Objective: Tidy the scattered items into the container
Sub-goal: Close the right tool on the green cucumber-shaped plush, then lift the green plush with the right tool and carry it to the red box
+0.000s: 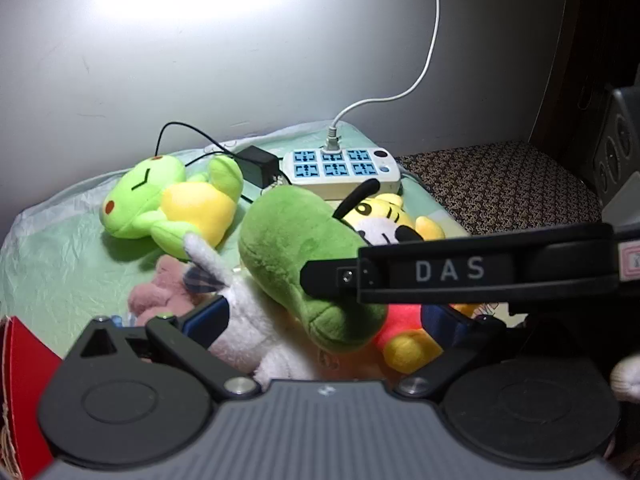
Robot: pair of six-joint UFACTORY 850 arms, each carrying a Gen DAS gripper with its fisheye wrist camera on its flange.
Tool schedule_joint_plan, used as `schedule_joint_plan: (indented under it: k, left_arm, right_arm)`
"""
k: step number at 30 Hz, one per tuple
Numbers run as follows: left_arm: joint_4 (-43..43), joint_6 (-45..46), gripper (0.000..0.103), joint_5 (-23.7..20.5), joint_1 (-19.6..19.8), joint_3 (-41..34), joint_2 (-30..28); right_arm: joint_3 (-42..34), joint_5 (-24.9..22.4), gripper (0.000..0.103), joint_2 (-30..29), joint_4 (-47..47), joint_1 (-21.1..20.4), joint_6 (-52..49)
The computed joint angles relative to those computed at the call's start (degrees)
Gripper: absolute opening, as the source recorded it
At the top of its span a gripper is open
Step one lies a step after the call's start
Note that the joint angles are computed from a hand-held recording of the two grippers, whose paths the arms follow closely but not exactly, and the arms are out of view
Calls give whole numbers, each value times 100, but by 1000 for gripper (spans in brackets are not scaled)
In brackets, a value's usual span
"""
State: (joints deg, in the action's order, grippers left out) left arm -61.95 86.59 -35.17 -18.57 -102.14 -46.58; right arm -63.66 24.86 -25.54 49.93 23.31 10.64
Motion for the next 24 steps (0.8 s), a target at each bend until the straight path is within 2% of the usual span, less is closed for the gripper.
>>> schedule_joint_plan:
  k: [2, 4, 5, 6, 10, 12, 14, 16, 17, 18, 19, 20, 24]
  left_arm:
    - [206, -233, 98, -268, 20, -94, -88]
    - [326, -311, 89, -525, 35, -80, -110]
    - [408, -333, 80, -644, 37, -82, -123]
    - [479, -352, 78, -699, 30, -56, -120]
    - [474, -470, 78, -696, 54, -35, -146]
    - [360, -433, 84, -621, 68, -39, -148]
    - [240, -358, 85, -620, 75, -69, -154]
    - [317, -499, 84, -705, 44, -229, -246]
    - [363, -563, 80, -708, 19, -285, -286]
    - [450, -668, 74, -683, -14, -344, -334]
    - [516, -778, 74, -622, -37, -368, -363]
    - [474, -826, 73, -653, -21, -410, -406]
    - [405, -796, 59, -643, 31, -313, -343]
  right_arm:
    - [103, -21, 52, 55, -37, 33, 178]
    - [198, -174, 53, 91, -333, 9, 684]
    - [220, -274, 53, 85, -483, -3, 876]
    - [217, -352, 55, 71, -423, 4, 841]
    - [282, -243, 58, 113, -167, 62, 732]
    - [341, 30, 71, 193, 175, 89, 452]
    - [321, 225, 77, 210, 531, 90, 55]
    - [153, 70, 75, 113, 838, 2, -418]
    - [52, -110, 71, 34, 861, -59, -519]
    - [-19, -327, 66, -35, 651, -127, -381]
    - [-40, -427, 62, -79, 279, -165, -2]
    - [-7, -381, 57, -91, 43, -160, 300]
    - [118, -224, 54, -8, -59, -64, 227]
